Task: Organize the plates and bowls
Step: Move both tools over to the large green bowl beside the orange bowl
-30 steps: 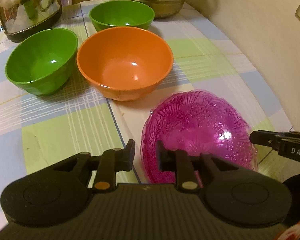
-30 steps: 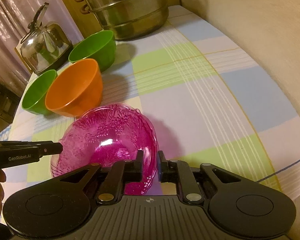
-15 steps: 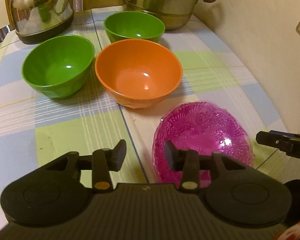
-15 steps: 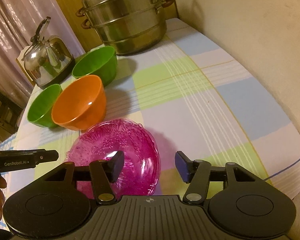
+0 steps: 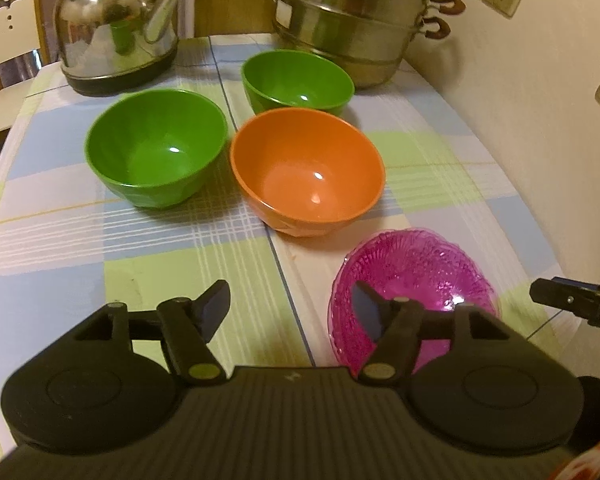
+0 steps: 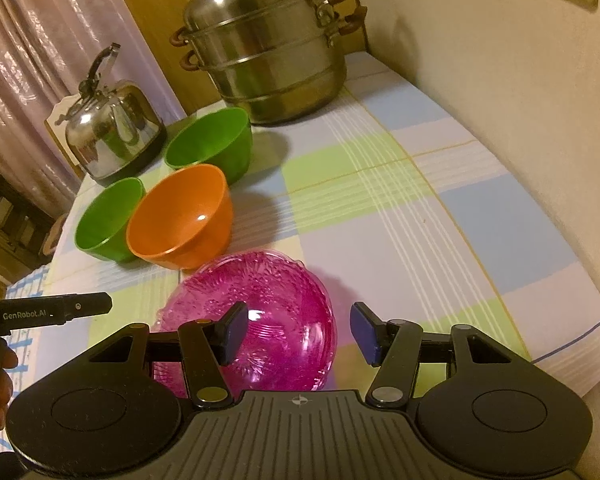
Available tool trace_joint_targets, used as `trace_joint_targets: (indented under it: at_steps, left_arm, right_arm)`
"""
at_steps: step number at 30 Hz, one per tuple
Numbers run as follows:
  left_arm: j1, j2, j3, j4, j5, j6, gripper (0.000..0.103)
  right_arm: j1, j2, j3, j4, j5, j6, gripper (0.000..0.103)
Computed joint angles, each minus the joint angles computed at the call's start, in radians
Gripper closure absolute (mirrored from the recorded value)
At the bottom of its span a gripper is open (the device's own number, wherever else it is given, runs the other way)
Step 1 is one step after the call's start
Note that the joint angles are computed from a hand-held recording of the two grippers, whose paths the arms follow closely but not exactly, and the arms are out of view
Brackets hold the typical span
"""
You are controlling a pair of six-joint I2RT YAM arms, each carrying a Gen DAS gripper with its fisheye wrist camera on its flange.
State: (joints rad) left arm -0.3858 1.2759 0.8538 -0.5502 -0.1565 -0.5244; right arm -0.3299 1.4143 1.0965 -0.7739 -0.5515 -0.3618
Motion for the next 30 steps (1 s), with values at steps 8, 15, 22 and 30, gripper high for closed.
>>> trace_joint_targets:
  at_steps: [8, 15, 22, 30]
  left_arm:
    - [0.024, -0.125, 0.044, -0.128, -0.025, -0.006, 0.024]
    - [0.121, -0.203, 0.079, -0.212, -0.008, 0.046, 0.024]
    - [0.282, -0.212, 0.067, -0.215, 0.06, 0.123, 0.023]
    - [0.491, -0.115, 0.05, -0.119, 0.167, 0.211, 0.023]
  right_arm:
    - [0.02, -0.069, 0.052, -0.098, -0.05, -0.006, 0.046]
    - [0.102, -0.085, 0.106, -0.156, -0.058, 0.017, 0.046]
    - [0.231, -0.025, 0.185, -0.175, -0.061, 0.046, 0.046]
    - [0.373, 0.172, 0.363, -0.14, -0.065, 0.115, 0.046]
